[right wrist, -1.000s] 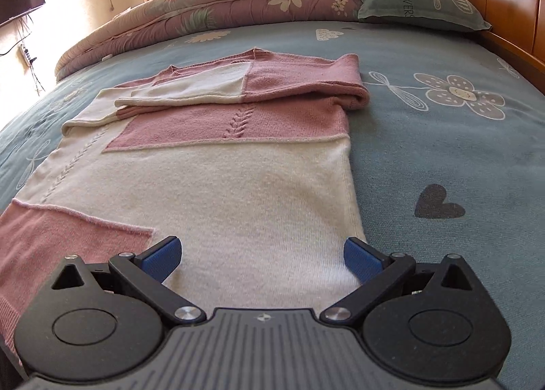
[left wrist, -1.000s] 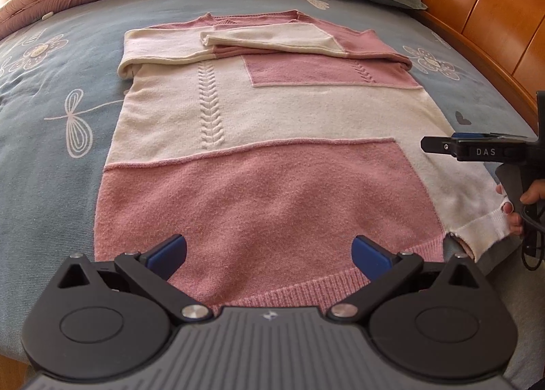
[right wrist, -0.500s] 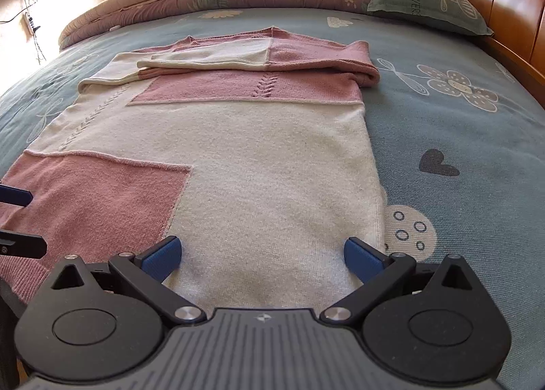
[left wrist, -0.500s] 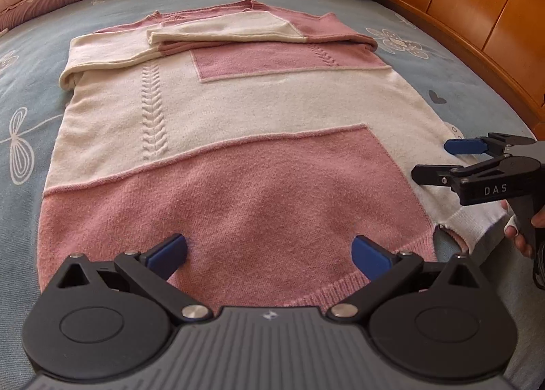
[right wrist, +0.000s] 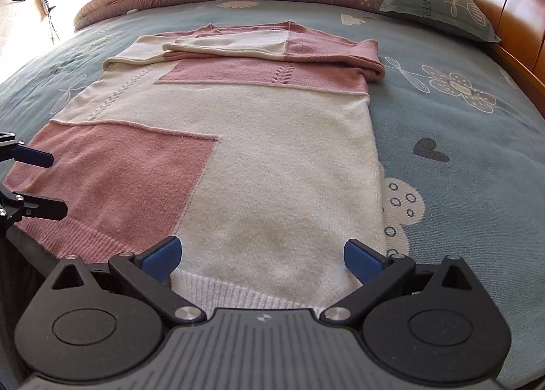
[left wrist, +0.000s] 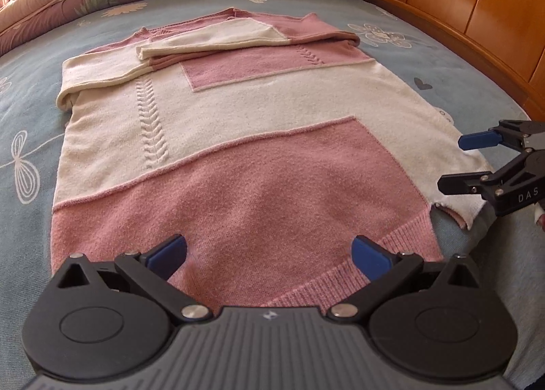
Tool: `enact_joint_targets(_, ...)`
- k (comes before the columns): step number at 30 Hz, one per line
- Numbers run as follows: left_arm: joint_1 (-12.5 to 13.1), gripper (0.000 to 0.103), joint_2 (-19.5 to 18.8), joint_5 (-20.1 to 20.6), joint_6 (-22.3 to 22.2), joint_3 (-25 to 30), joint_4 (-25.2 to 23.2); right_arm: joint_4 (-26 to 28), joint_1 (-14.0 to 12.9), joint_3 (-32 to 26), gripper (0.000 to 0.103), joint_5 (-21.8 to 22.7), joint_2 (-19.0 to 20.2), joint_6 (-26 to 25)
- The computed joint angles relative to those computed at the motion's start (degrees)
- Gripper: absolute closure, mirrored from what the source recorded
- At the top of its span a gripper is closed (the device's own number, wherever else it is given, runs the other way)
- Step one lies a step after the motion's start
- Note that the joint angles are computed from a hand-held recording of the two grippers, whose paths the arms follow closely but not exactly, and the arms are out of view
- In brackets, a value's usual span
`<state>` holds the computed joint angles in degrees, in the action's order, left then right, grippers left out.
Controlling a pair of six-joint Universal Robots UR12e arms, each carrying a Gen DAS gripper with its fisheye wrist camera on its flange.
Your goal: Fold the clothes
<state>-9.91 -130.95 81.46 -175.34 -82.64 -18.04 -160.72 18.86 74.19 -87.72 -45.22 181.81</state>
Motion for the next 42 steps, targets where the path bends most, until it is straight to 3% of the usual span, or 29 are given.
enact_joint_targets(3, -0.03, 0.001, -0.20, 1.66, 0.34, 1.03, -0.90, -0.11, 0.61, -3.06, 0.000, 0.80, 1.60, -1.80)
enact_joint_targets(7, 0.42, 0.001, -0.83, 0.98, -0.97, 1.45, -3.24, 1.68, 1.40, -7.73, 0.000, 1.38, 4.25, -3.78)
enact_joint_targets(10, -0.04, 0.001, -0.52, 3.20, 2.28, -0.02, -1.58, 4.76, 1.92, -10.35, 0.000, 0.34, 5.98, -4.84)
enact_joint_targets(19, 0.23, 0.001, 2.43, 2.80, 5.56, -4.54, -0.40, 1.30, 1.14, -2.95, 0.000, 1.05, 2.05, -6.28)
enact_joint_targets(24, -1.18, 0.001, 2.32, 1.46, 15.81, -4.57, 2.45, -2.33, 0.66, 0.80, 0.000, -0.09, -0.44, -6.66)
enact_joint_targets(31, -3.44, 0.001, 0.08, 0.65, 27.39, -2.16, 3.09, -4.51, -0.09, 3.58, 0.000, -0.22, -2.14, -1.48)
enact_joint_targets(36, -3.70, 0.001, -0.63, 3.41, 30.04, -1.26, 4.87, -5.34, 0.00, 4.85, 0.000, -0.95, -2.90, -2.11)
enact_joint_targets(42, -3.00, 0.001, -0.04, 6.22, 29.83, -1.79, 5.44, -6.77, 0.13, 4.96, 0.000, -0.37, -3.06, -4.46)
